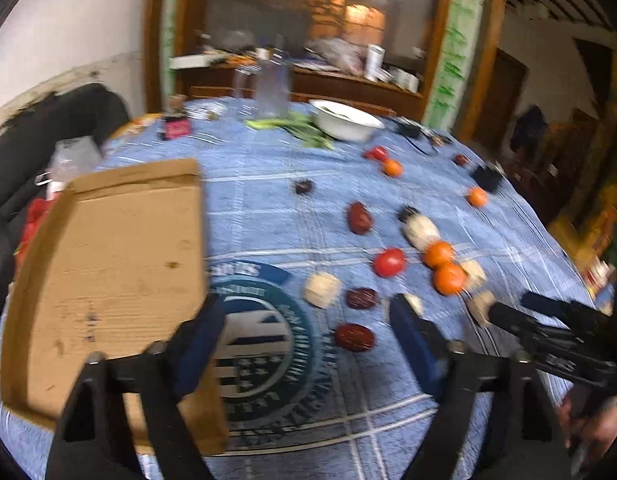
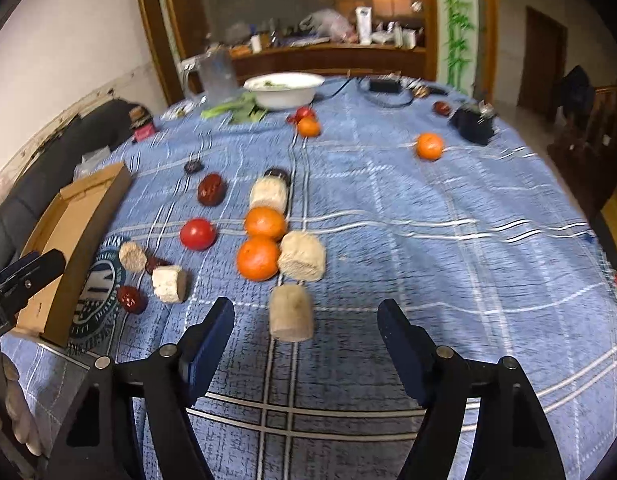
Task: Organize fruits
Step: 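Grasp a textured cylindrical block with the right tool while the left tool grasps another block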
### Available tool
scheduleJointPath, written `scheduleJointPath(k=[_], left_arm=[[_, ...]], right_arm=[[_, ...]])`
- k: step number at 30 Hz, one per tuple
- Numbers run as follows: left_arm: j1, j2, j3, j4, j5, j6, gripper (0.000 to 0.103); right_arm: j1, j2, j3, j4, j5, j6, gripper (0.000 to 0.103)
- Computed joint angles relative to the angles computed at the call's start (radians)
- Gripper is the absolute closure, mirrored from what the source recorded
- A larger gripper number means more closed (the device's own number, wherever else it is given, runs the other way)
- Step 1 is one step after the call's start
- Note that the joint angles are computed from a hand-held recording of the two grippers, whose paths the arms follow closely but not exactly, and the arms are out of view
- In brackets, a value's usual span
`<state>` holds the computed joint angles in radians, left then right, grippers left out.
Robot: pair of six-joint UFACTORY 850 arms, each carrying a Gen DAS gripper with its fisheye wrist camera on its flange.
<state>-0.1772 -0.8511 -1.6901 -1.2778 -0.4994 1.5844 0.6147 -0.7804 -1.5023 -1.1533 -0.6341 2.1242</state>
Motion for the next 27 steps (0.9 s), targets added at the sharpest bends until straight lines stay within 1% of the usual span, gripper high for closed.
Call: scheduleJointPath(k=[1, 2, 4, 5, 6, 10, 14, 17, 18, 20, 21, 22, 23, 24, 25, 27], left_arm=[[-0.004, -0.008, -0.010, 0.032, -0.020, -0.019, 0.037], [-0.008, -0.018, -0.024, 0.065, -0.043, -0.042, 0.040], [-0.020, -0.040, -0.053, 0.121, -0.091, -0.078, 0.050], [-0.026, -0.048, -0.065, 0.143, -0.111, -0.088, 0.052], [-0.033, -0.055, -0.074, 0.160, -0.127, -0.091, 0.054], [-0.065, -0.092, -0.122, 0.242, -0.166, -0.123, 0.056], [-0.090, -0.118, -0.152, 0.309, -0.173, -0.152, 0.057], [-0.104, -0.144, -0.186, 0.380, -0.161, -0.213, 0.057], [-0.108, -0.158, -0.203, 0.410, -0.159, -0.250, 0.059], [-0.106, -0.159, -0.202, 0.402, -0.146, -0.252, 0.068], [-0.106, -0.160, -0.203, 0.402, -0.136, -0.256, 0.078], [-0.105, -0.162, -0.207, 0.404, -0.132, -0.265, 0.081], [-0.101, -0.169, -0.219, 0.401, -0.149, -0.276, 0.081], [-0.098, -0.175, -0.228, 0.398, -0.160, -0.286, 0.081], [-0.095, -0.175, -0.227, 0.392, -0.162, -0.288, 0.081], [-0.092, -0.170, -0.219, 0.380, -0.160, -0.280, 0.081]], right_arm=[[-0.004, -0.006, -0.005, 0.012, 0.009, -0.014, 0.026], [-0.010, -0.013, -0.012, 0.028, 0.019, -0.035, 0.027], [-0.019, -0.019, -0.014, 0.035, 0.043, -0.049, 0.033], [-0.022, -0.018, -0.013, 0.036, 0.056, -0.051, 0.035], [-0.027, -0.019, -0.012, 0.038, 0.070, -0.057, 0.040], [-0.040, -0.024, -0.013, 0.060, 0.116, -0.086, 0.053], [-0.043, -0.028, -0.019, 0.069, 0.122, -0.101, 0.053], [-0.043, -0.031, -0.025, 0.080, 0.118, -0.116, 0.053], [-0.043, -0.031, -0.026, 0.082, 0.117, -0.119, 0.053], [-0.043, -0.031, -0.027, 0.083, 0.117, -0.121, 0.053], [-0.043, -0.031, -0.026, 0.083, 0.118, -0.120, 0.053], [-0.043, -0.032, -0.028, 0.086, 0.113, -0.121, 0.057], [-0.042, -0.033, -0.030, 0.089, 0.109, -0.122, 0.060], [-0.041, -0.032, -0.028, 0.085, 0.110, -0.116, 0.069], [-0.042, -0.027, -0.022, 0.080, 0.117, -0.108, 0.072], [-0.040, -0.020, -0.009, 0.059, 0.124, -0.079, 0.075]])
